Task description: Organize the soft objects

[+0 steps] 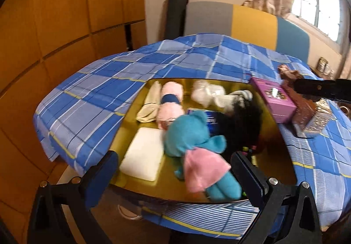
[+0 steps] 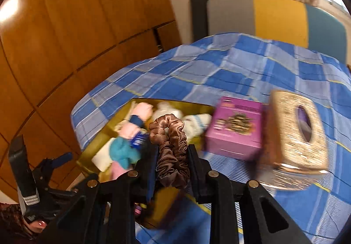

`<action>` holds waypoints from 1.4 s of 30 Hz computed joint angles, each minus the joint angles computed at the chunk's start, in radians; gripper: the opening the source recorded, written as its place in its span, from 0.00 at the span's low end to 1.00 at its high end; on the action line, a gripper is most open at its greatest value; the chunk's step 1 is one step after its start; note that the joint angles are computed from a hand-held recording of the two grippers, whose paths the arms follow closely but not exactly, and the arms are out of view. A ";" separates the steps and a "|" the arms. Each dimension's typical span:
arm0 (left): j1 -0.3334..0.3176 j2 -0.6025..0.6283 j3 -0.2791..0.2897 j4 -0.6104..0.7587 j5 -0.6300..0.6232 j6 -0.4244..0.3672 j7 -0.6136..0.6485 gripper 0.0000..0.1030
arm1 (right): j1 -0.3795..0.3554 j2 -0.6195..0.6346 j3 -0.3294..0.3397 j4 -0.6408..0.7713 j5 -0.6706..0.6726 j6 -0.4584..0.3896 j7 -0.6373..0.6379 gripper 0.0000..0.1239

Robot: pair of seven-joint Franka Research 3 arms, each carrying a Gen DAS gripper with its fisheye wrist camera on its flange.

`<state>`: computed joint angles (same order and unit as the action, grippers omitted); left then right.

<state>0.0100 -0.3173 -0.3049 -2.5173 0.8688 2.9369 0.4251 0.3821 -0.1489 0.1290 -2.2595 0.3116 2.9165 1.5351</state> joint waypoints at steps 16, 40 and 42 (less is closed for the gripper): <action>0.023 -0.026 0.039 0.005 -0.012 -0.044 -0.044 1.00 | 0.108 0.571 -0.031 0.695 -0.190 -0.333 0.228 0.22; -0.043 -0.019 0.063 -0.015 -0.255 -0.034 0.159 1.00 | 0.152 0.160 -0.097 0.224 -0.793 -0.148 0.729 0.50; -0.047 -0.024 0.054 -0.014 -0.255 -0.039 0.170 1.00 | 0.128 0.120 -0.073 0.194 -0.882 -0.168 0.810 0.50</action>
